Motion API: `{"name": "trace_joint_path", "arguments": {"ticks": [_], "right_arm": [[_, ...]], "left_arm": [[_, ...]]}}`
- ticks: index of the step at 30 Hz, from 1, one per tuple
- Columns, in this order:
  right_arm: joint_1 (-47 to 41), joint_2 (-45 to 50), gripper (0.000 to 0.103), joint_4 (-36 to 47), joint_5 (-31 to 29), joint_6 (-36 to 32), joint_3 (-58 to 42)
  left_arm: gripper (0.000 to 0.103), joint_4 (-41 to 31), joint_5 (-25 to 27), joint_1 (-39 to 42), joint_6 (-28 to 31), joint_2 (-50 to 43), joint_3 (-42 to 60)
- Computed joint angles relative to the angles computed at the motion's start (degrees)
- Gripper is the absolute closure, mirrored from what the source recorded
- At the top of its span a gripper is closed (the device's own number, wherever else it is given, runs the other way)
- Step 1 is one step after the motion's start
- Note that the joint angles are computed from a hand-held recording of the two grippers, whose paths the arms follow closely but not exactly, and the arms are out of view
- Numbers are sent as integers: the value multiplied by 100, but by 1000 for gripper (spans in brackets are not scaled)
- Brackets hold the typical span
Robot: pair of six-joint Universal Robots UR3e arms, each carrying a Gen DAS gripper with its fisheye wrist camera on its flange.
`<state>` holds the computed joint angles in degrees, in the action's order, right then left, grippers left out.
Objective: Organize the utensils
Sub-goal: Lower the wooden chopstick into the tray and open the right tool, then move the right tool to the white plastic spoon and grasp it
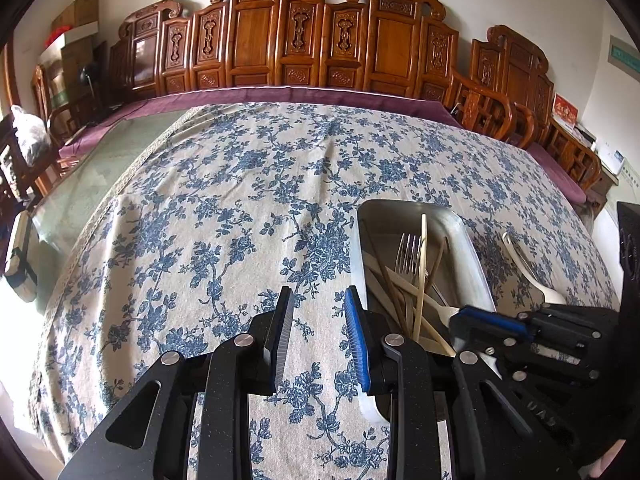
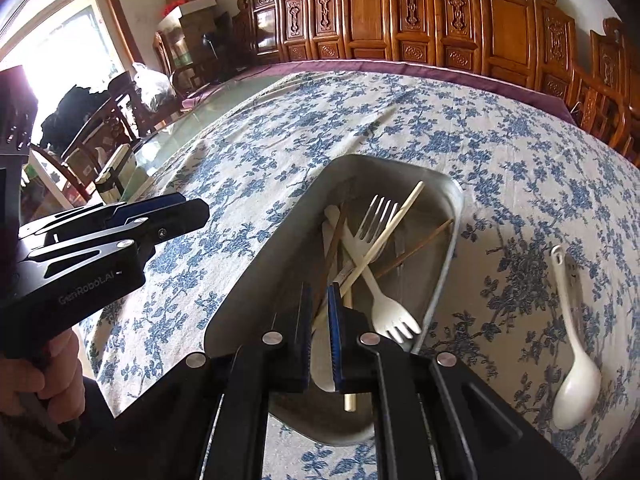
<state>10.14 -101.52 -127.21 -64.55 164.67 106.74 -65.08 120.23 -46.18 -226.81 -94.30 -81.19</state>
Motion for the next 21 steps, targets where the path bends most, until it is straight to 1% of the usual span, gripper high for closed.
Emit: {"name": "trace_joint_path", "arguments": {"ticks": [3, 7, 8, 9, 10, 11, 12, 13, 14, 17, 18, 19, 20, 21], "right_arm": [[-261, -209, 92, 211, 91, -261, 5], [-719, -510, 92, 565, 177, -814, -36], [-819, -550, 92, 639, 180, -926, -63], [-958, -605, 92, 732, 187, -1069, -88], [-1126, -659, 92, 832, 202, -1220, -118], [-1250, -678, 93, 899, 215, -1320, -157], [-1424, -714, 93, 990, 253, -1464, -181], [-1582, -740, 93, 1064, 276, -1597, -198], [-1764, -755, 93, 1143, 276, -1754, -229], [-2224, -760, 93, 1271, 226, -2156, -234], [-2358, -740, 90, 1281, 205, -2265, -231], [-2502, -736, 84, 1314, 207, -2388, -212], [-2655, -702, 80, 1345, 199, -2523, -207], [-2741, -644, 79, 1331, 161, -2602, -210]], "left_arm": [[78, -19, 14, -22, -10, -40, 47], [78, -66, 31, -67, -41, -137, 141], [74, -101, 33, -74, -63, -165, 175], [65, -118, 48, -91, -80, -198, 215], [48, -82, 92, -122, -86, -209, 220], [44, -43, 159, -162, -92, -231, 238], [44, -62, 210, -201, -107, -278, 306], [40, -53, 220, -219, -115, -308, 335], [30, -39, 241, -240, -149, -348, 364], [16, -33, 310, -300, -200, -477, 482], [14, -56, 349, -335, -215, -559, 572], [11, -84, 368, -354, -223, -617, 643], [10, -124, 389, -380, -250, -682, 727], [10, -113, 393, -408, -286, -760, 804]]}}
